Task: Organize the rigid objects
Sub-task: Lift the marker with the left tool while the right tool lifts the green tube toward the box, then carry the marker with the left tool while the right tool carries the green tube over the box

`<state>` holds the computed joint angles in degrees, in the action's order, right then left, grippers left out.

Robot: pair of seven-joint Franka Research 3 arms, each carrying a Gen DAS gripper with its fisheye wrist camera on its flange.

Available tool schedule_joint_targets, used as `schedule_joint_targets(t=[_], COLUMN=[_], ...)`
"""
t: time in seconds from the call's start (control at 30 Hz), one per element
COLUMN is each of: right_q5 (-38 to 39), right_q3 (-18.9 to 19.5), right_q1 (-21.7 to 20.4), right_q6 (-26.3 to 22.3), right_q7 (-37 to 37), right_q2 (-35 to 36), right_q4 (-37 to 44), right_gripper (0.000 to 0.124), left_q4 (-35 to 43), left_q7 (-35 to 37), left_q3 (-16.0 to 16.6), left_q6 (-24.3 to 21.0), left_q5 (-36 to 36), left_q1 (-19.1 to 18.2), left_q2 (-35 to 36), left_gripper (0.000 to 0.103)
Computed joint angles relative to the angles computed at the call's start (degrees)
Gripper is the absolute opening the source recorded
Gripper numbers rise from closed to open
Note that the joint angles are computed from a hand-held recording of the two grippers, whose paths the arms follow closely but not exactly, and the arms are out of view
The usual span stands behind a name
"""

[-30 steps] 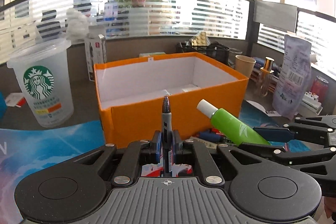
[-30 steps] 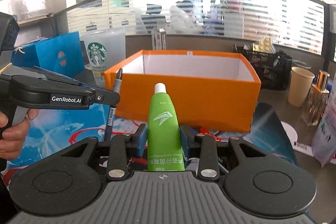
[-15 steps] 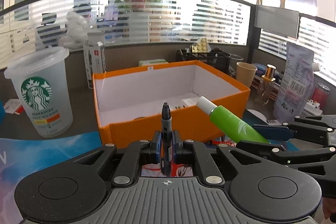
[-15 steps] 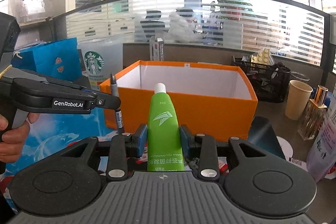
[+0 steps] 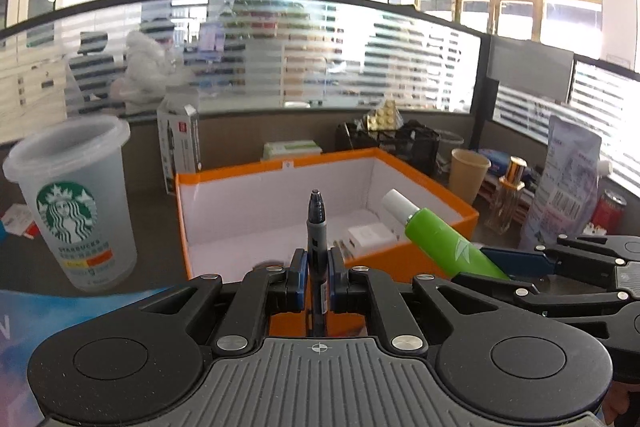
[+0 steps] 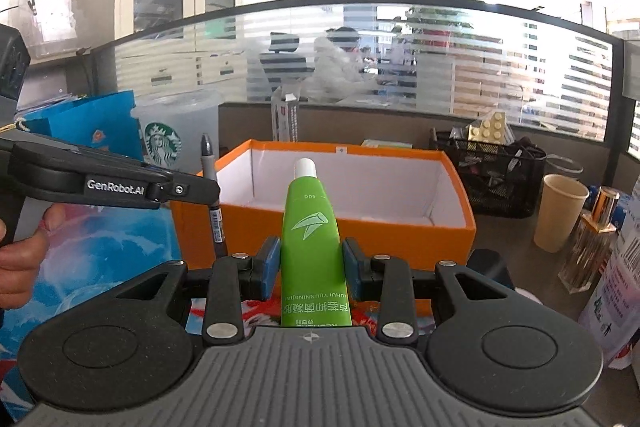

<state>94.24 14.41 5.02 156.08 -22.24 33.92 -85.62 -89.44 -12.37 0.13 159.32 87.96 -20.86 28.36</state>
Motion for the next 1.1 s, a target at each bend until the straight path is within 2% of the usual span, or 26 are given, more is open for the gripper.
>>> schedule_joint_targets(t=[0.4,0.53,0.67,0.73,0.8,0.9,1.0,1.07,1.1], right_q5=[-2.2,-6.2,-13.6,-17.3,-19.6,-18.7,-16.4,-14.8,-14.2], right_q3=[1.4,2.4,2.6,2.4,3.1,6.7,8.4,8.7,8.6], right_q1=[0.6,1.0,2.2,2.6,2.1,-0.8,-2.7,-3.2,-3.2], right_q6=[1.5,2.3,2.8,2.4,1.7,2.4,3.1,3.5,3.5], right_q7=[1.4,4.5,11.3,15.0,17.1,13.8,11.6,10.3,10.1], right_q2=[4.0,7.0,11.0,12.6,12.8,11.2,9.9,9.3,9.2], right_q4=[8.8,13.8,19.9,21.8,21.5,17.7,15.1,13.9,13.6], right_gripper=[0.031,0.031,0.031,0.031,0.031,0.031,0.031,0.031,0.031], left_q4=[4.4,5.8,7.9,7.8,5.4,-1.0,-7.6,-10.4,-11.2], left_q7=[1.4,1.5,2.6,4.1,4.7,8.7,13.9,19.3,19.9], left_q3=[1.0,1.4,1.8,1.6,1.5,0.6,0.1,-1.5,-1.3], left_q6=[-0.1,-0.2,0.4,2.7,7.2,12.8,13.2,11.8,11.0], left_q5=[1.4,1.8,0.9,-1.6,-4.0,-9.1,-14.6,-20.7,-21.8], left_q1=[0.6,0.8,1.4,2.6,4.0,5.5,5.3,5.8,5.1], left_q2=[0.3,0.6,1.8,2.2,1.5,-0.5,-2.7,-3.0,-2.9], left_gripper=[0.008,0.008,0.008,0.008,0.009,0.014,0.015,0.019,0.020])
